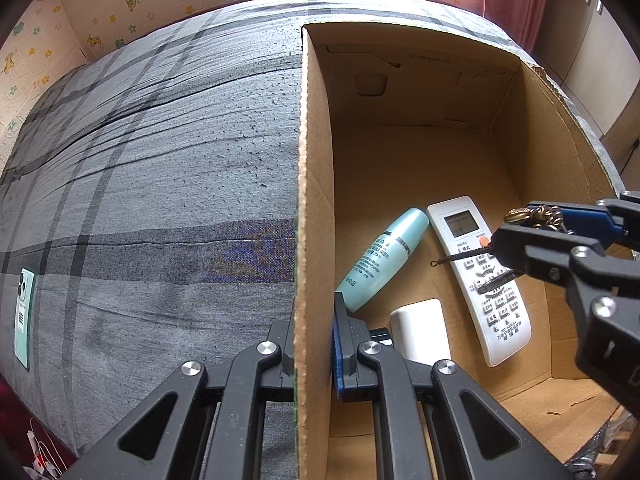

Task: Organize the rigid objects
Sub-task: 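Lower the keychain beside the adapter and open the right gripper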

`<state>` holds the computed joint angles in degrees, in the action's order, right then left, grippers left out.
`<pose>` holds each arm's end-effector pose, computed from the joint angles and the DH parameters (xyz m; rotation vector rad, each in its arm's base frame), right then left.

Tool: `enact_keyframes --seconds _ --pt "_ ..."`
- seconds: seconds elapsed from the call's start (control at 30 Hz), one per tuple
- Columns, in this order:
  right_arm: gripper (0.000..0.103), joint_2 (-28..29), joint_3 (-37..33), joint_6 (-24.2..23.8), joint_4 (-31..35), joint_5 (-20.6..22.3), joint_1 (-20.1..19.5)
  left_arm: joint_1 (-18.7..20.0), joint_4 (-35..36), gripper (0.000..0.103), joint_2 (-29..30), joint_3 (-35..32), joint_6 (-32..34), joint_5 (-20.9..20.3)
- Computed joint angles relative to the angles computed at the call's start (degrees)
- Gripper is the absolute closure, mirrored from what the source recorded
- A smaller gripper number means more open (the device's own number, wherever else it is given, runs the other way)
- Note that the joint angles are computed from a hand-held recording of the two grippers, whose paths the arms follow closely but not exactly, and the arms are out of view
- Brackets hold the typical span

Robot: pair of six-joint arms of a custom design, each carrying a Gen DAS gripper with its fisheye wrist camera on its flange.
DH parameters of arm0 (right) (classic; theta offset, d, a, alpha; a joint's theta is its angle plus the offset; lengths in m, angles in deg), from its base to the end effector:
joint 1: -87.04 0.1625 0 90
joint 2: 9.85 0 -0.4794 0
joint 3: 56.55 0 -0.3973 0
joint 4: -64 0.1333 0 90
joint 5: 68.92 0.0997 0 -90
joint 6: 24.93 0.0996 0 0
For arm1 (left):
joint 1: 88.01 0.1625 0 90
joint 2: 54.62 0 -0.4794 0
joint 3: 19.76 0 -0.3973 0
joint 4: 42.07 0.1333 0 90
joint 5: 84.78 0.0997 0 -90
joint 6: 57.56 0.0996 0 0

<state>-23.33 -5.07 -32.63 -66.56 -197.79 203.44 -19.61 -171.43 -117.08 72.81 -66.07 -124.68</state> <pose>0.4557 -0.7588 -0.0434 0.7062 -2.3692 0.1962 -0.0531 -0.7039 0.3412 0.1755 2.2915 -0.4582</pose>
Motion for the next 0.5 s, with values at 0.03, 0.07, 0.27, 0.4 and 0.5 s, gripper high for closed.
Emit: enact_keyframes --seconds 0.03,0.07,0.27,0.4,0.5 --pt "0.076 0.33 -0.41 0.33 0.58 -0.06 -0.09 0.0 0.0 0.091 0.0 0.0 0.0 0.0" --pt "0.076 0.57 -0.68 0.63 0.98 0.03 -0.21 -0.01 0.0 0.091 0.01 -0.01 0.03 0.0" --pt "0.076 1.76 -2.23 2.39 3.6 0.26 -0.88 0.02 0.0 0.091 0.02 -0.03 0.02 -0.05" --pt "0.076 2.45 -3.17 3.47 5.33 0.0 -1.29 0.04 -0.06 0.091 -0.01 0.02 0.01 -0.12" --pt "0.076 2.91 -3.83 4.02 6.39 0.28 -1.56 0.05 -0.05 0.091 -0.04 0.03 0.07 -0.12"
